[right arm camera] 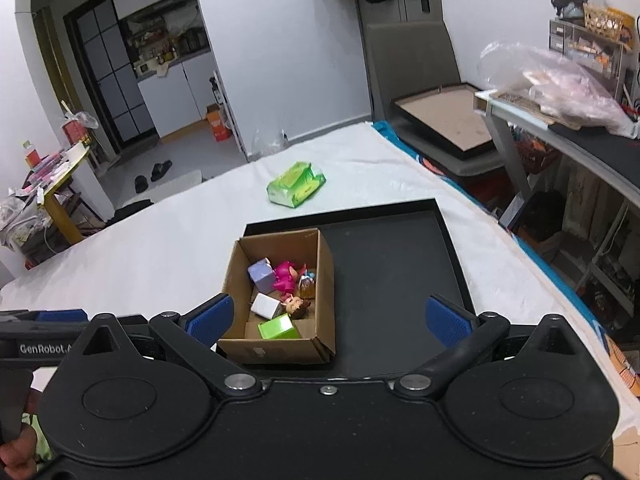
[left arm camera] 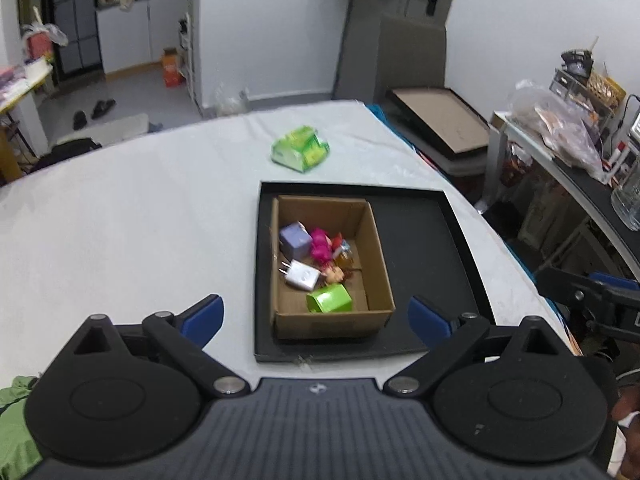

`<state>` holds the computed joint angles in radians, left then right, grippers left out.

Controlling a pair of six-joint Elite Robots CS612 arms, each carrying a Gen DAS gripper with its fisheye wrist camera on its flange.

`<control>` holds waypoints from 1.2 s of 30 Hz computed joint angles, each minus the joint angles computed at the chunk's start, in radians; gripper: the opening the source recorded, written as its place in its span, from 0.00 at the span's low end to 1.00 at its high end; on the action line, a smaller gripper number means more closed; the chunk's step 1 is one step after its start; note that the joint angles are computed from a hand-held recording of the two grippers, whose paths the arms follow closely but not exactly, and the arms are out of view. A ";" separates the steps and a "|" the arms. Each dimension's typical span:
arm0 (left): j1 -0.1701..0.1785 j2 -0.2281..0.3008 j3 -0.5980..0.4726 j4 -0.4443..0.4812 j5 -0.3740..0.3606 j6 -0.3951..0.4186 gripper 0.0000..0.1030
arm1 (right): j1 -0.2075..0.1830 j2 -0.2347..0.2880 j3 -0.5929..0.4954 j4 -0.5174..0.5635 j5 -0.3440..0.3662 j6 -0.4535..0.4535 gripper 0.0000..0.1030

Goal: Organize rigid objects

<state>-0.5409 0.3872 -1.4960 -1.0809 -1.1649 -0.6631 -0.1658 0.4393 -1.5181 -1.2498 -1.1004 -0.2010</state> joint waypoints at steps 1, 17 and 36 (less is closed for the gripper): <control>-0.001 0.001 -0.008 0.000 0.002 0.001 0.95 | -0.001 0.002 -0.008 -0.001 -0.002 -0.001 1.00; -0.035 0.011 -0.095 0.006 0.035 0.046 0.95 | -0.018 0.020 -0.108 0.031 0.051 -0.027 1.00; -0.063 0.020 -0.128 0.011 0.066 0.085 0.95 | -0.023 0.033 -0.154 0.038 0.037 -0.014 1.00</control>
